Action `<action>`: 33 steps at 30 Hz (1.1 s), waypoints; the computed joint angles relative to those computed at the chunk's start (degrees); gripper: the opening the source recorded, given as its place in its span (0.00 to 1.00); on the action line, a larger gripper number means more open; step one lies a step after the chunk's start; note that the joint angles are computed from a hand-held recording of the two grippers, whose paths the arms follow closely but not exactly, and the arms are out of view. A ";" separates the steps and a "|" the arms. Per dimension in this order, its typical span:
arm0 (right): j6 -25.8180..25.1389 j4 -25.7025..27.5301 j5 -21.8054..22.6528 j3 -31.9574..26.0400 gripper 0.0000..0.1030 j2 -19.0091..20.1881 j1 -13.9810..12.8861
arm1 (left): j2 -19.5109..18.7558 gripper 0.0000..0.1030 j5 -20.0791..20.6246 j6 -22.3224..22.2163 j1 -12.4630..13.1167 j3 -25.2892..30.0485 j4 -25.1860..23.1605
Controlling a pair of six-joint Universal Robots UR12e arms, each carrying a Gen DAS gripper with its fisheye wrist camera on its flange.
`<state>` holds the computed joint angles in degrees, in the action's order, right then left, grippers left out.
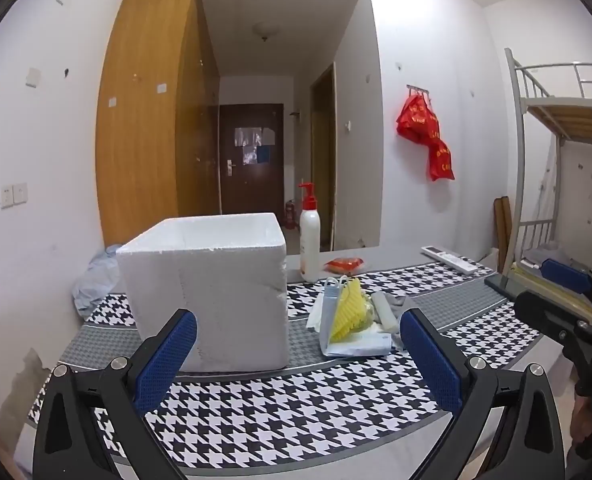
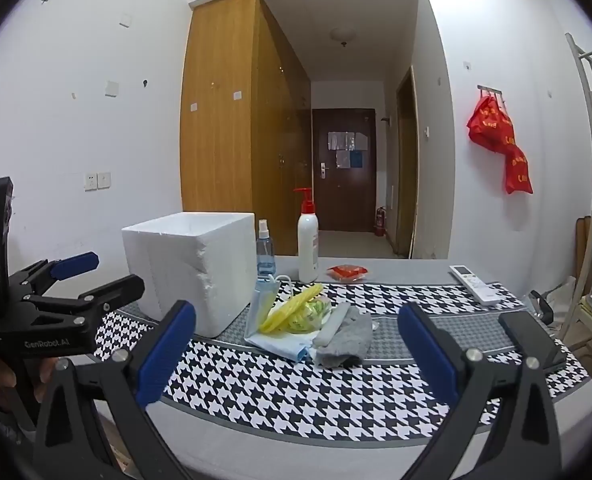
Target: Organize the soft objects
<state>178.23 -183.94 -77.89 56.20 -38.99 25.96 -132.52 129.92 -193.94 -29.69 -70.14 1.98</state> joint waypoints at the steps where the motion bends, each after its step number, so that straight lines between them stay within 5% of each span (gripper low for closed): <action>1: 0.02 0.02 0.04 0.00 0.99 -0.02 -0.02 | -0.02 0.99 0.05 -0.05 -0.03 -0.03 0.26; 33: -0.32 -0.50 0.53 0.60 0.99 -0.30 -0.09 | -0.59 0.99 2.34 1.08 -0.56 0.93 -0.42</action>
